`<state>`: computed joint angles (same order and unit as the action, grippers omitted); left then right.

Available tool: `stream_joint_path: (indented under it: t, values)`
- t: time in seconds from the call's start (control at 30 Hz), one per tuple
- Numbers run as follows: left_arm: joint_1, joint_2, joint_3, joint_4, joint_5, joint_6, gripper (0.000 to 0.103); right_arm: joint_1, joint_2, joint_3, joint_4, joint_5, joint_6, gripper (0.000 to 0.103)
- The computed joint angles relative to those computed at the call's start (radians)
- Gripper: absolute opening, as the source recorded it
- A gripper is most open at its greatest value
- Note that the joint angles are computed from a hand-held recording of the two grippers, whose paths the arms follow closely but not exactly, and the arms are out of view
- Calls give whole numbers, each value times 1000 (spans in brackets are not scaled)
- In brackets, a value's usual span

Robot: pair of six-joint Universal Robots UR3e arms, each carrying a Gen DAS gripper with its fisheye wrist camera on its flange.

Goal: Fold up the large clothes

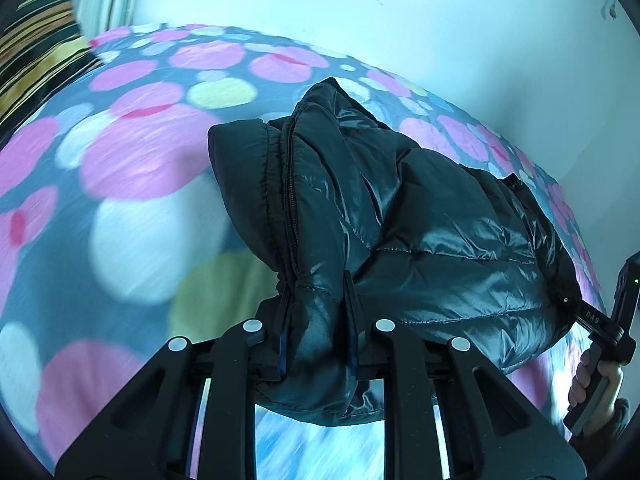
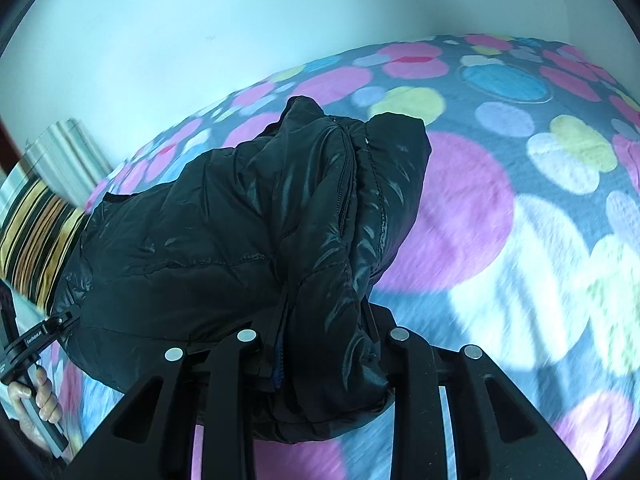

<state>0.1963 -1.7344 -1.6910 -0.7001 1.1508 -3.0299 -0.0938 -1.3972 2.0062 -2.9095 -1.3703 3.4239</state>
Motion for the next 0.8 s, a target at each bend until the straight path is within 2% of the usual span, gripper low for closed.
stream_joint_path:
  t: [0.17,0.43,0.57,0.73,0.8]
  values:
    - [159,241,-208,-99,-75,133,20,85,-83,85,2,-12,7,28]
    - [355,524,-391,-296,-166,328,20,193,-266,246,16,-49,41,28]
    - [403,585,-429,-348,-190,376,20,221,-344,303,40,-61,57,28]
    - [392,581,-448,-303,-174,373,22,228,-371,340,27,-64,55,29]
    - [394,582,-451,-301,-175,372,26,207,-385,364,12,-38,61,32]
